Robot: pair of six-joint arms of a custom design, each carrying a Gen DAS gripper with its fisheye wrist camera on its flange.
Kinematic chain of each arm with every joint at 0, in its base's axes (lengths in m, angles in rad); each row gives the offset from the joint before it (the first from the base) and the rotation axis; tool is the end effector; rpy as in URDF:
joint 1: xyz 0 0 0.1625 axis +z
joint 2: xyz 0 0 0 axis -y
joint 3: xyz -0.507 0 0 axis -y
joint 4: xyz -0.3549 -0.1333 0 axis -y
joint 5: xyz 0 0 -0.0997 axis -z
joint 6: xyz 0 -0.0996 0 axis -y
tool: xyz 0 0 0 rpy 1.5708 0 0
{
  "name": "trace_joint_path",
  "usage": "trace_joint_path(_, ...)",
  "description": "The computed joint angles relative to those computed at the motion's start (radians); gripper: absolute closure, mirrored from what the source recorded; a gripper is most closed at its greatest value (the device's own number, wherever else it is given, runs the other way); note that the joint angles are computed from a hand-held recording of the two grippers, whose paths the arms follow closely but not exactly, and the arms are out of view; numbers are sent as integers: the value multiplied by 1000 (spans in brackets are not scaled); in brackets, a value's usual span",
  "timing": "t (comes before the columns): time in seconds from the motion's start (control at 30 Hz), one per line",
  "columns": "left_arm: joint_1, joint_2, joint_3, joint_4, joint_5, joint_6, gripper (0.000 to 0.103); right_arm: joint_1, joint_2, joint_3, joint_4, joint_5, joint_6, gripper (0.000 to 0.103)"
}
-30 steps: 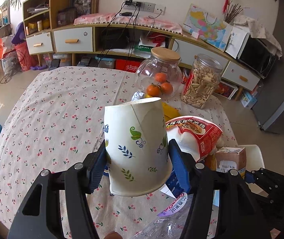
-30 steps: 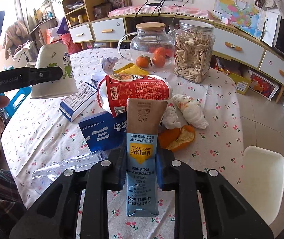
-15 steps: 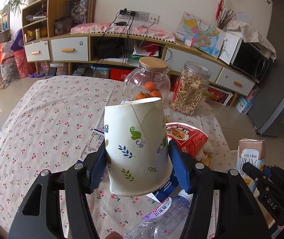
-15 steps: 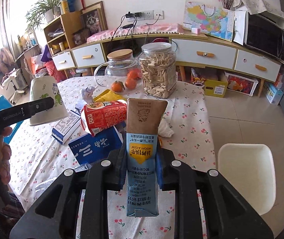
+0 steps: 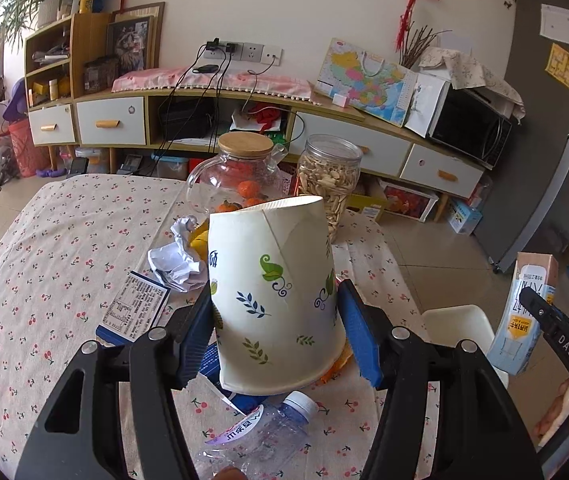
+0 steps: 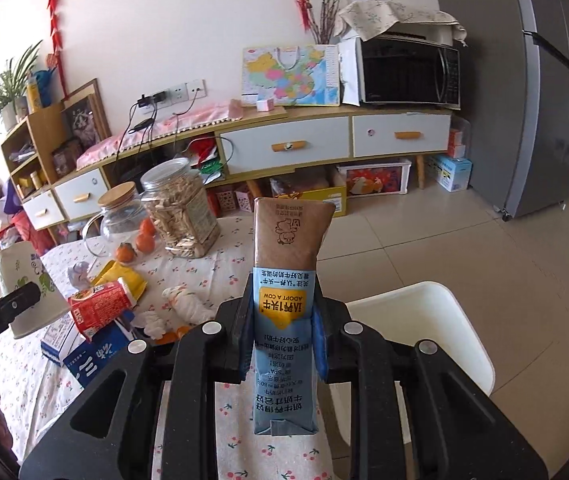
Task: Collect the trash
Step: 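Carry the carton and cup to the white bin and release both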
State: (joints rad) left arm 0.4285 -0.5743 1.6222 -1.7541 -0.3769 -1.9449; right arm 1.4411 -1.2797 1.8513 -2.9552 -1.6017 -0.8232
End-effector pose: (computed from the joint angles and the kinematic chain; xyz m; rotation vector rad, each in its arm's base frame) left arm -0.4880 -0.4713 0.0308 -0.1973 2.0190 -1.2909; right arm 0.0535 -0.5968 0.4601 0.8593 -2.4283 0.9668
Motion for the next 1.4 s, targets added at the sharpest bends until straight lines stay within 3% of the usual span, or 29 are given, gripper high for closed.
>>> trace_joint_path(0.23, 7, 74, -84, -76, 38, 137, 43, -34, 36, -69, -64, -106, 120, 81)
trace_joint_path(0.43, 23, 149, -160, -269, 27, 363, 43, -44, 73, -130, -67, -238, 201, 80)
trace_joint_path(0.5, 31, 180, -201, -339, 20, 460, 43, -45, 80, -142, -74, -272, 208, 70)
trace_joint_path(0.57, 39, 213, -243, -420, 13, 564, 43, -49, 80, -146, -100, -280, 221, 50)
trace_joint_path(0.83, 75, 353, -452, -651, -59, 906, 43, -66, 78, -188, -176, -309, 263, 20)
trace_joint_path(1.03, 103, 450, -626, -673, -143, 1030, 42, -83, 83, -230, -222, -350, 321, 8)
trace_joint_path(1.3, 138, 533, -788, -653, -288, 1087, 40, -105, 88, -281, -183, -371, 389, 7)
trace_joint_path(1.4, 145, 557, -844, -599, -317, 1090, 34, -107, 86, -280, -190, -373, 390, 7)
